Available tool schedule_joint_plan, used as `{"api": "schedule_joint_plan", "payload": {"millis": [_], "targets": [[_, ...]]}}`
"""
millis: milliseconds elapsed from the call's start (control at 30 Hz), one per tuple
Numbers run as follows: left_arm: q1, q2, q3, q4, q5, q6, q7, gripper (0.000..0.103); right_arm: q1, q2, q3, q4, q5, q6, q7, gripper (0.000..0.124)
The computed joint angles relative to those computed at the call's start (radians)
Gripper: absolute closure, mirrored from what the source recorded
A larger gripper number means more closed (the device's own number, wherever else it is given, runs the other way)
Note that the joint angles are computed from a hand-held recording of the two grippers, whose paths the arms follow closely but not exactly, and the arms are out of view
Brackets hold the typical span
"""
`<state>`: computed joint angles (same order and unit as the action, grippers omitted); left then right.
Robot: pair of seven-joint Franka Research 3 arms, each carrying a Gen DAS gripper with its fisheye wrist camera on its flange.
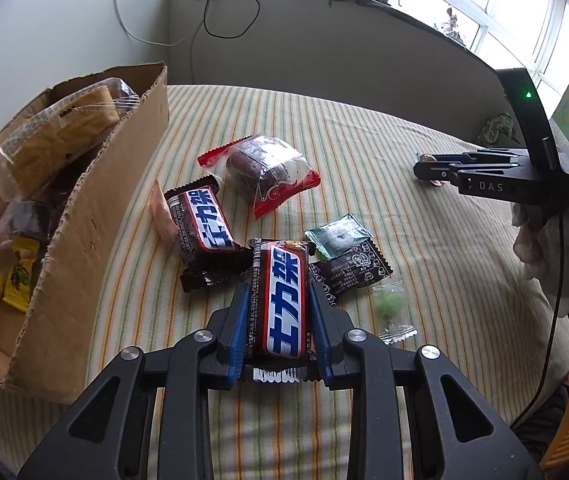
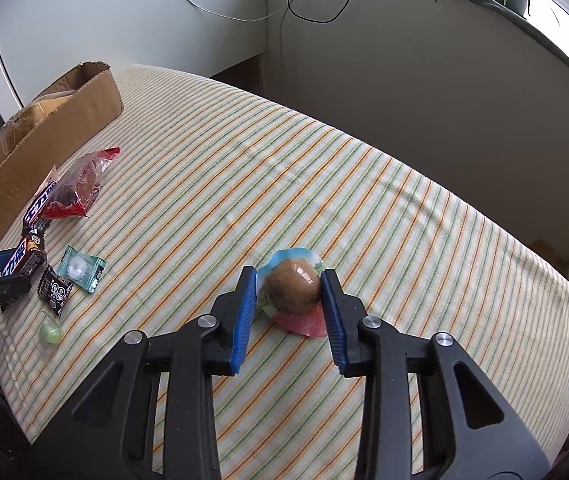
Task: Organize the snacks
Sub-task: 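Carry the chocolate bar and egg into the box and open the right gripper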
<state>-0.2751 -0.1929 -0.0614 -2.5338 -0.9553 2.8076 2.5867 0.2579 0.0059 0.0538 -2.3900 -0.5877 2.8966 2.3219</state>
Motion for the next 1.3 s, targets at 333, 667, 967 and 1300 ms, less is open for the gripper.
{"api": "schedule_joint_plan", "payload": {"millis": [333,667,967,1300], "targets": [[-0.013,-0.106,0.045,-0.044,-0.077,-0.046,0.063,0.076,-0.029,-0.123,0.073,-0.065,0.002,0.0,0.045,0.09],[-0.008,-0.198,0.113,-0.074,-0.11,-0.08,0.11,0.076,-0.018,-0.146,0.162,0.005,0.034,-0.037,0.022,0.09],[0.035,-0.225,0.168,-0.069,-0.127,-0.098,0.153,0.076,0.07,-0.044,0.149,0.166,-0.005,-0.079,0.037,0.09],[0.123,-0.164,0.202,0.002,-0.183,-0.129,0.231,0.076,0.203,0.126,0.069,0.412,0.024,-0.165,-0.034,0.09]]}}
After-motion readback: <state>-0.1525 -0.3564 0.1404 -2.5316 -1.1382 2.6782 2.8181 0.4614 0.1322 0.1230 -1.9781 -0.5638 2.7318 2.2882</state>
